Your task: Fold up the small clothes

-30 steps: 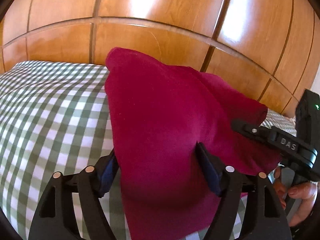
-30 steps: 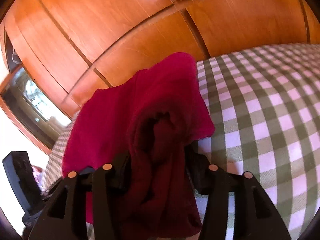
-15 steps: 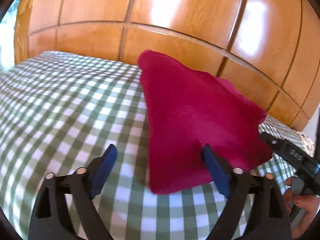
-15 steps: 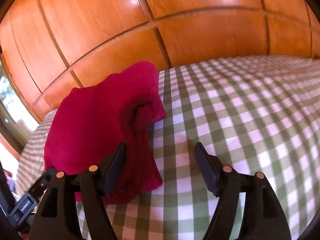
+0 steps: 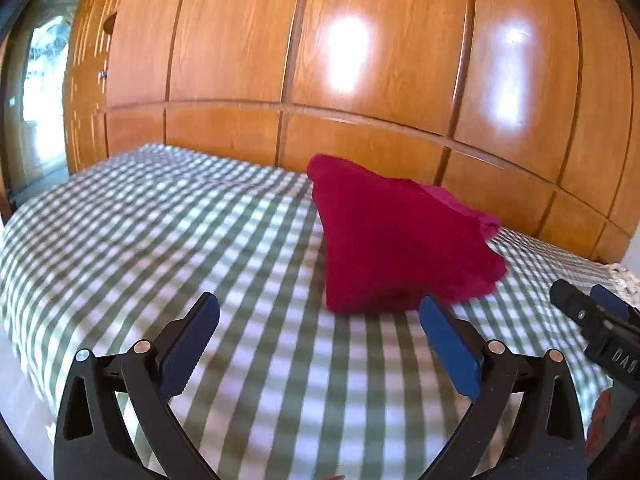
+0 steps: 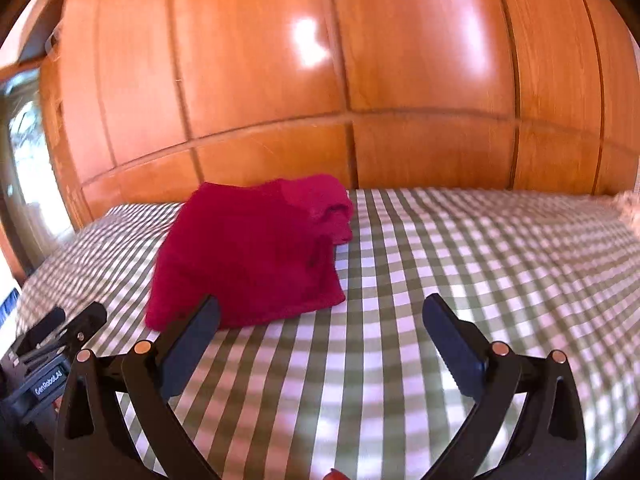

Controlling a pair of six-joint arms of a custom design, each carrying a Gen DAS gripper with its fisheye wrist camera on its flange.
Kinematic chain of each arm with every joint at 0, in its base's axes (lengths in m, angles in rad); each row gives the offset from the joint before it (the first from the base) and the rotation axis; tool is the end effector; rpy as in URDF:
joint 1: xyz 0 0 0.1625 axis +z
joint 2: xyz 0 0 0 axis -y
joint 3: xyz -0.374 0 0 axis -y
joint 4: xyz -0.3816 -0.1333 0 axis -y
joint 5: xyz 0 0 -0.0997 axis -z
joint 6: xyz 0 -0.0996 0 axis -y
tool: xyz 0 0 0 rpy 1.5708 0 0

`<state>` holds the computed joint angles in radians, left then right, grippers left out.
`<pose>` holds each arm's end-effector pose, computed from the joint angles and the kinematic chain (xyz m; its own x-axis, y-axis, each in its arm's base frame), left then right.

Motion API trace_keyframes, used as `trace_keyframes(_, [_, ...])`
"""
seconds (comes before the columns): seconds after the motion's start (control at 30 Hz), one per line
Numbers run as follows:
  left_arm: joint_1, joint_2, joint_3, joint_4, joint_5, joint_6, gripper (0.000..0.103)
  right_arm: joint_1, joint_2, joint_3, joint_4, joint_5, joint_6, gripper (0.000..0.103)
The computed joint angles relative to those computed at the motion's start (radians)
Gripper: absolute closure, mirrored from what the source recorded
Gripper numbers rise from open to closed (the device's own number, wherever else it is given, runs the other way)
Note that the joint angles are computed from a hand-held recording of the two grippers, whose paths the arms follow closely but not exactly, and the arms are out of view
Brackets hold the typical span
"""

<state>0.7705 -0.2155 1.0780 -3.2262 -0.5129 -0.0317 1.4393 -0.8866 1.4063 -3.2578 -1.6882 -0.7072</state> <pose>-0.3622 -0.6583 -0.0106 -0.8027 -0.0957 -0.5886 0.4784 0.4860 -0.7314 0.0291 -0.7076 0.3157 -0.7711 -0.0727 0.6325 -0.5914 0.4499 -0.6693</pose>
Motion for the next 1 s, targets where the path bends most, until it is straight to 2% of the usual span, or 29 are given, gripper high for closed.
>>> trace_keyframes(0.17, [-0.038, -0.055, 0.097, 0.047, 0.042, -0.102, 0.004, 0.028, -0.074, 0.128, -0.08, -0.062, -0.082, 0.002])
trace_keyframes(0.33, [-0.085, -0.017, 0.09, -0.076, 0.144, 0.012, 0.004, 0.024, -0.144, 0.227, -0.145, -0.026, -0.07, 0.002])
trace_keyframes(0.5, [-0.104, -0.036, 0.125, -0.117, 0.125, 0.02, 0.004, 0.023, -0.177, 0.277, -0.179, -0.013, -0.069, 0.002])
trace_keyframes(0.57, [-0.107, -0.037, 0.122, -0.1, 0.151, 0.008, 0.004, 0.028, -0.181, 0.276, -0.158, -0.018, -0.066, 0.002])
trace_keyframes(0.73, [-0.106, -0.067, 0.152, -0.044, 0.166, -0.072, 0.004, 0.038, -0.171, 0.283, -0.196, -0.036, -0.094, 0.002])
trace_keyframes(1.0, [-0.11, -0.06, 0.145, -0.047, 0.177, -0.038, 0.004, 0.037, -0.176, 0.281, -0.174, -0.037, -0.075, 0.002])
